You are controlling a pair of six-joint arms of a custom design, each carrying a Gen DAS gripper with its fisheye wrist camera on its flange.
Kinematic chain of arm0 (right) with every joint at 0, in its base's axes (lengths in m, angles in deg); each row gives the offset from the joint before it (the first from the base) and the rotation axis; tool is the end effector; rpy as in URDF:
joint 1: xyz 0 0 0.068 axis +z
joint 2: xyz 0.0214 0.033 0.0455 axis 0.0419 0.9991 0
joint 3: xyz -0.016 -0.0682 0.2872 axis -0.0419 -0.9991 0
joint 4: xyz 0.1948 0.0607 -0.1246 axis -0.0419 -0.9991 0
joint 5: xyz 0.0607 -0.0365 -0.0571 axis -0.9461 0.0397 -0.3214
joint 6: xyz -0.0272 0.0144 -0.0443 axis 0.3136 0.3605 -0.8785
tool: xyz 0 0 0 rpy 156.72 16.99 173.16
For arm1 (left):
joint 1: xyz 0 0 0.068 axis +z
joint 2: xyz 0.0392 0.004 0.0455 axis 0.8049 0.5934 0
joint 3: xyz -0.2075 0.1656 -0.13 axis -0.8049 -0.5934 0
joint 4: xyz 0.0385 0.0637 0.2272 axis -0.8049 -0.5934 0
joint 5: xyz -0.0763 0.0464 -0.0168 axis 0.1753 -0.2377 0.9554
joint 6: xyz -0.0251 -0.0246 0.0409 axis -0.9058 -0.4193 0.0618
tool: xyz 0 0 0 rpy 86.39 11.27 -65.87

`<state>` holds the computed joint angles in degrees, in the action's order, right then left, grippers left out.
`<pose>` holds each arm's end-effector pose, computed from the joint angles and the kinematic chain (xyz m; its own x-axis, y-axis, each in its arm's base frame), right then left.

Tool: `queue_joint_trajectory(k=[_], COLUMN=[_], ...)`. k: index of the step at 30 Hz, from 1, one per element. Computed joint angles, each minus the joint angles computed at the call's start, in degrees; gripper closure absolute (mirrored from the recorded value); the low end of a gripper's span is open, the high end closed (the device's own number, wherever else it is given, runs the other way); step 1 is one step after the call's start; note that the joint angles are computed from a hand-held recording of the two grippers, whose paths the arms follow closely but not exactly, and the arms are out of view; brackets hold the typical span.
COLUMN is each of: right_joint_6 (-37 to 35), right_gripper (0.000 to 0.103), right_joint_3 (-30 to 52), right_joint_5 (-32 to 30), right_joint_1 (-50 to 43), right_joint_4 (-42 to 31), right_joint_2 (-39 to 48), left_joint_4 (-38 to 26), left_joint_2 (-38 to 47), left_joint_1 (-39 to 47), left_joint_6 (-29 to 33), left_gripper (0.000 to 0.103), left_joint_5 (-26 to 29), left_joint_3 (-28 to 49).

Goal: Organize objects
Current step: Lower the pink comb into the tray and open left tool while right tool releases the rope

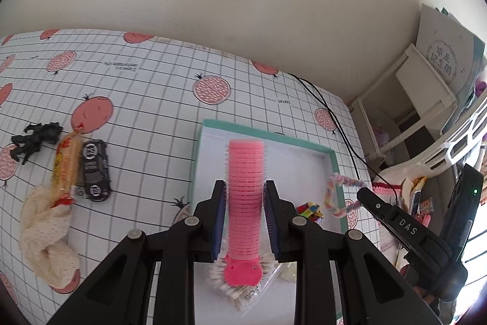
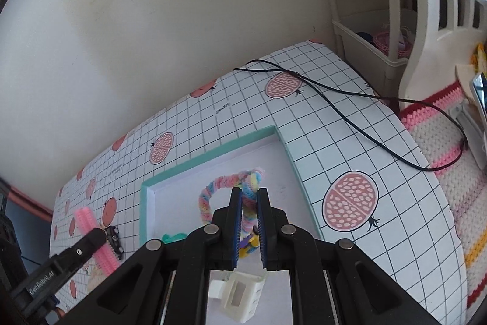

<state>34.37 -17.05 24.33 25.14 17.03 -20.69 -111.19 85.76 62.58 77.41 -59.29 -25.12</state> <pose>0.1624 0.0663 0.1807 -0.7814 0.3535 -0.5143 0.1667 0.9124 0.3738 0.1488 0.0120 0.2126 -0.8440 -0.2513 -0.4738 -0.0910 0.9377 -0.3353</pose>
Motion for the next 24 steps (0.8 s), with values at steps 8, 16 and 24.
queue_joint_trajectory(k=[8,16,24], right_joint_6=[1.02,1.21,1.34], right_gripper=[0.093,0.093,0.092], right_joint_3=[-3.23,-4.45,-5.63], right_joint_5=[0.13,1.87,0.97], right_joint_1=[-0.49,0.49,-0.36], right_joint_4=[9.07,14.82,18.14], right_joint_2=[4.64,7.29,11.54], left_joint_4=[11.26,18.14,22.44], left_joint_2=[3.36,5.77,9.44], left_joint_1=[-8.42,-9.96,-10.66], left_joint_6=[-7.34,-9.09,-9.93], left_gripper=[0.077,0.077,0.077], left_joint_5=[-3.65,-3.87,-4.74], left_joint_3=[-5.24,-7.52,-9.22])
